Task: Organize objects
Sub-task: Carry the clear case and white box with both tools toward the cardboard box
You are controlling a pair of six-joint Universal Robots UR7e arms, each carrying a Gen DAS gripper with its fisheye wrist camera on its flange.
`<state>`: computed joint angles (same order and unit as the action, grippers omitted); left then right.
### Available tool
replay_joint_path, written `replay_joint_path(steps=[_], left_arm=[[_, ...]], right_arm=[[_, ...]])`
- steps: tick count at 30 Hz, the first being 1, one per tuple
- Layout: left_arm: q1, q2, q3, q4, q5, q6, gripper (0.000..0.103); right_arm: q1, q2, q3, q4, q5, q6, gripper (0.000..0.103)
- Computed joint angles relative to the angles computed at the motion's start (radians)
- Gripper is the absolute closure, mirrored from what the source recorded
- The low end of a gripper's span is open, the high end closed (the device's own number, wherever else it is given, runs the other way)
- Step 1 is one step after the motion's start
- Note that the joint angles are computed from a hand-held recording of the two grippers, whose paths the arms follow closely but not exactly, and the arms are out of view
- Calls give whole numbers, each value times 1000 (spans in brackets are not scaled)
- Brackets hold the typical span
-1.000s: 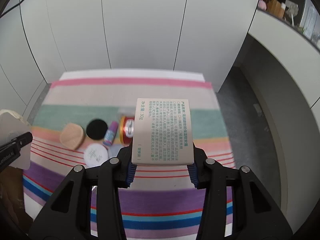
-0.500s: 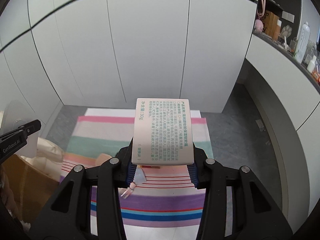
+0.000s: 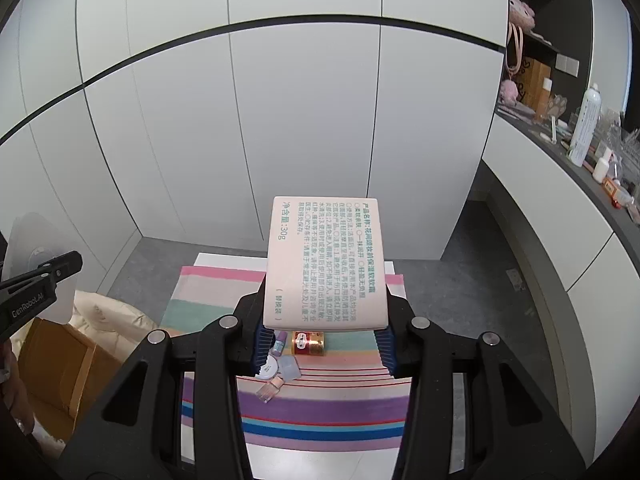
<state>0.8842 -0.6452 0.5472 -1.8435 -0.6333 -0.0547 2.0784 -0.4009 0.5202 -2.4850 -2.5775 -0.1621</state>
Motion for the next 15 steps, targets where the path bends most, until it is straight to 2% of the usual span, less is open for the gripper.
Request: replay_joint_path(steps=[5,9,15], left_arm=[[-11,-27,42,-4,-9,-9,75],[-12,-50,63,17,-24,-47,75],[-22,-124,184,-17,-27,-50,75]], right_arm=[[16,0,5,-11,-17,4,58],[26,0,18,-42,-27,-34,58],[28,-43,95,-36,4,7,58]])
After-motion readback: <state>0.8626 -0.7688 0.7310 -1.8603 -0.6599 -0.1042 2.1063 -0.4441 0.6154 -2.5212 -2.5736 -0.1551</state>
